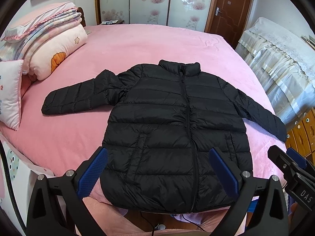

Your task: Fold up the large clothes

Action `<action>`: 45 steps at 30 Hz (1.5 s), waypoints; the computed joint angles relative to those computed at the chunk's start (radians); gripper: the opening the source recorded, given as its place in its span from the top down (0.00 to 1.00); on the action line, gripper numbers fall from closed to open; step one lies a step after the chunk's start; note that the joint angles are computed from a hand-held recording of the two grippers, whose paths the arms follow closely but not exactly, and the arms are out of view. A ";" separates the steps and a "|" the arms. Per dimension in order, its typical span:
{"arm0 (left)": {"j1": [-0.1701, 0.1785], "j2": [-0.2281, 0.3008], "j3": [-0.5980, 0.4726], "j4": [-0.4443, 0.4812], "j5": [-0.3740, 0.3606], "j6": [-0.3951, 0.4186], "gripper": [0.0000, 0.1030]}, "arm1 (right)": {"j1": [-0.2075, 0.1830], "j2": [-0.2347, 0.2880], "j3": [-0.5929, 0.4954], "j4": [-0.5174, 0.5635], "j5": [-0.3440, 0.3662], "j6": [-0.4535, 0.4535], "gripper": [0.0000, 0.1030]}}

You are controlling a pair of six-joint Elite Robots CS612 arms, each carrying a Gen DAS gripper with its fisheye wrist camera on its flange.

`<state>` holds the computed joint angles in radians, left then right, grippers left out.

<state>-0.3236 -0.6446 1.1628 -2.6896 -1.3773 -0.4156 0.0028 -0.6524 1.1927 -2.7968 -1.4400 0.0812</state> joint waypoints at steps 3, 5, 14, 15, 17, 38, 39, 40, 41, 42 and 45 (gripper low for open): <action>0.000 -0.003 0.004 -0.005 -0.008 0.009 0.05 | 0.003 -0.003 0.005 -0.008 -0.003 -0.008 0.11; 0.000 -0.005 0.007 -0.010 -0.014 0.016 0.05 | 0.002 -0.005 0.007 -0.009 -0.005 -0.008 0.11; -0.006 -0.012 0.024 -0.034 -0.009 0.034 0.05 | 0.002 -0.010 0.015 -0.013 -0.007 -0.005 0.11; -0.006 -0.012 0.022 -0.031 -0.008 0.032 0.05 | 0.002 -0.011 0.018 -0.016 -0.007 -0.007 0.11; -0.006 -0.011 0.023 -0.034 -0.008 0.031 0.05 | 0.002 -0.013 0.021 -0.020 -0.007 -0.009 0.11; -0.008 -0.022 0.036 -0.030 -0.001 0.010 0.05 | 0.000 -0.022 0.029 -0.018 0.005 -0.005 0.11; -0.008 -0.022 0.037 -0.030 0.000 0.009 0.05 | 0.000 -0.022 0.029 -0.018 0.008 -0.005 0.11; -0.008 -0.022 0.037 -0.030 0.001 0.009 0.05 | -0.001 -0.022 0.029 -0.018 0.010 -0.005 0.11; -0.008 -0.022 0.038 -0.030 0.001 0.010 0.05 | -0.001 -0.022 0.030 -0.019 0.010 -0.005 0.11; -0.009 -0.022 0.038 -0.029 0.003 0.009 0.05 | -0.002 -0.022 0.029 -0.017 0.012 -0.005 0.11; -0.009 -0.023 0.039 -0.028 0.002 0.009 0.05 | -0.005 -0.020 0.030 -0.014 0.020 -0.002 0.11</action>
<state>-0.3325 -0.6680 1.2019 -2.7176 -1.3751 -0.4071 -0.0017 -0.6727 1.2223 -2.8112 -1.4198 0.0795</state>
